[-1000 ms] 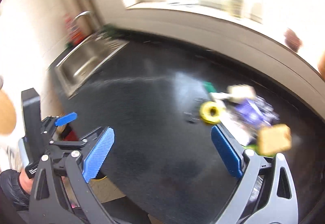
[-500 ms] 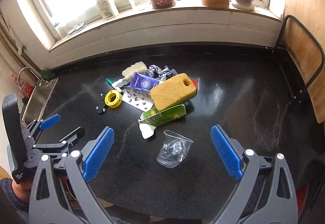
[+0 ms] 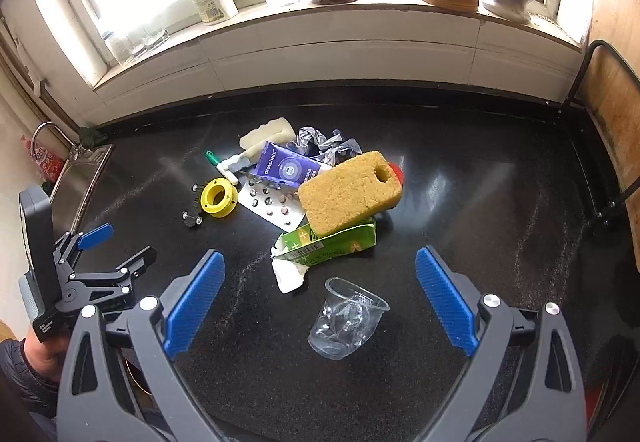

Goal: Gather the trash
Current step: 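Grasp the black toy car with left tool while right tool grasps the yellow sponge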

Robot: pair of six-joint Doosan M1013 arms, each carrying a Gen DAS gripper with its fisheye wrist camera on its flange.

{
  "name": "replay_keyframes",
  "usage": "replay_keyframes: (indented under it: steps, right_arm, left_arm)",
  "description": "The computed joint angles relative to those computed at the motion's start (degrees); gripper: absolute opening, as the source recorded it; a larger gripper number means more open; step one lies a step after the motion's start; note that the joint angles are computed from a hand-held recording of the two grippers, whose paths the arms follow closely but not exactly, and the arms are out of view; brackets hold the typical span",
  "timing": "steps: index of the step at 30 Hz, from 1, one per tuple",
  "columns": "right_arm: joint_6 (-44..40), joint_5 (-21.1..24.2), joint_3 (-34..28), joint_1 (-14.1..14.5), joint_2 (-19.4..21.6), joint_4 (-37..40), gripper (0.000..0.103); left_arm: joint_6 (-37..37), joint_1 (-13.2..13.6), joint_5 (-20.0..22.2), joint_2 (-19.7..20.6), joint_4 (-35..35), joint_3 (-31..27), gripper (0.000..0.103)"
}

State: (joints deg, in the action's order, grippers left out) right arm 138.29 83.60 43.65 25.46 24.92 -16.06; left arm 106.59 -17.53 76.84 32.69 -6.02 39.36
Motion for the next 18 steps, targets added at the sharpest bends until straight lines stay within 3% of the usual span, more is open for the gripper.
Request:
replay_keyframes:
  steps: [18]
  right_arm:
    - [-5.0, 7.4, -4.9, -6.5, 9.5, 10.1, 0.093]
  left_arm:
    - [3.9, 0.2, 6.5, 12.7, -1.1, -13.3, 0.094]
